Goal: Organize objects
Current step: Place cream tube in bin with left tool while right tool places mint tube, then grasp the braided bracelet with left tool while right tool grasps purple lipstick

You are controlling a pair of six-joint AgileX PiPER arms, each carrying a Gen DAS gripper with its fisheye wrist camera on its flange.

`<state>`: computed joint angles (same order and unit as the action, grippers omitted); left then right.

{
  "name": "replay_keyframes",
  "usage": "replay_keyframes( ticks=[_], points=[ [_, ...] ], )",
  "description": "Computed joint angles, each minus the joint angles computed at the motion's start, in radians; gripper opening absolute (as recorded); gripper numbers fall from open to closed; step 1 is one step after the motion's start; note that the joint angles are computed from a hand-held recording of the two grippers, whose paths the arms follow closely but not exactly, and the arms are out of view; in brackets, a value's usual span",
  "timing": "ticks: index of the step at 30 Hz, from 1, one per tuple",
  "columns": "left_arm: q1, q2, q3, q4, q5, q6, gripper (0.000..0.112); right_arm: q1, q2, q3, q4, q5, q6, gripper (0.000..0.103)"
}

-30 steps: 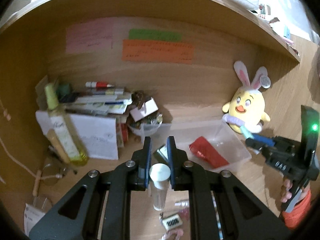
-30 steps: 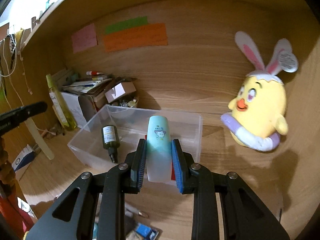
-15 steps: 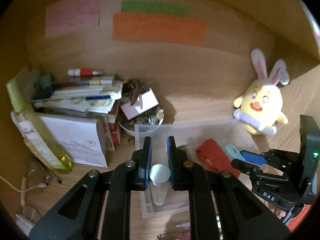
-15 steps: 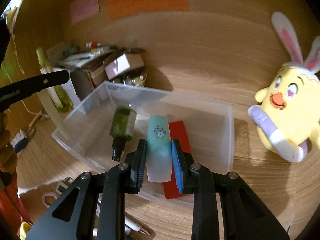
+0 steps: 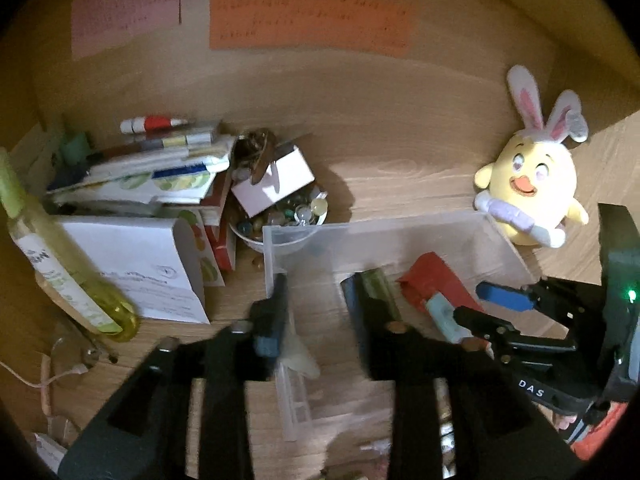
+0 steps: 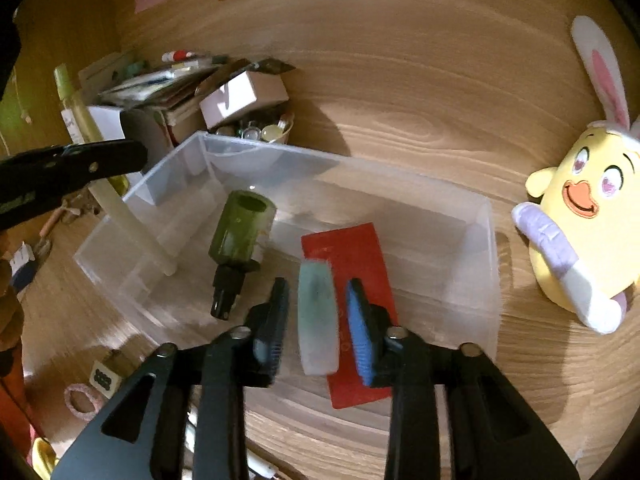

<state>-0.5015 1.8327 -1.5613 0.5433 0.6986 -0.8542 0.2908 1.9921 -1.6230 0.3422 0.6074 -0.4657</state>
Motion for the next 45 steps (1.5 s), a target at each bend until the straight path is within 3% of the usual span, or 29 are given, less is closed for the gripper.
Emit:
replay_keyframes(
  ticks=[2, 7, 11, 15, 23, 31, 38, 40, 45],
  points=[
    [-0.02, -0.033, 0.031, 0.056, -0.004, -0.049, 0.057, -0.008, -0.023, 0.019, 0.021, -0.013, -0.008, 0.047],
    [-0.066, -0.113, 0.105, 0.126, 0.007, -0.113, 0.068, -0.028, -0.116, 0.115, 0.093, -0.049, -0.064, 0.057],
    [-0.129, -0.178, 0.194, 0.242, 0.028, -0.231, 0.095, -0.039, -0.22, 0.235, 0.151, -0.1, -0.126, 0.063],
    [-0.2, -0.225, 0.273, 0.341, 0.074, -0.323, 0.097, -0.052, -0.311, 0.343, 0.226, -0.13, -0.197, 0.069],
    [-0.253, -0.292, 0.43, 0.317, 0.04, -0.394, 0.098, -0.068, -0.448, 0.542, 0.361, -0.165, -0.33, 0.073],
    [-0.276, -0.309, 0.582, 0.285, -0.023, -0.485, 0.098, -0.072, -0.489, 0.69, 0.469, -0.175, -0.425, 0.073],
    [-0.259, -0.281, 0.655, 0.206, -0.098, -0.466, 0.098, -0.043, -0.462, 0.743, 0.483, -0.193, -0.442, 0.072],
    [-0.253, -0.274, 0.667, 0.191, -0.114, -0.459, 0.098, -0.033, -0.45, 0.745, 0.48, -0.201, -0.44, 0.07],
    [-0.262, -0.264, 0.682, 0.211, -0.134, -0.458, 0.098, -0.01, -0.415, 0.718, 0.427, -0.191, -0.396, 0.049]
  ],
)
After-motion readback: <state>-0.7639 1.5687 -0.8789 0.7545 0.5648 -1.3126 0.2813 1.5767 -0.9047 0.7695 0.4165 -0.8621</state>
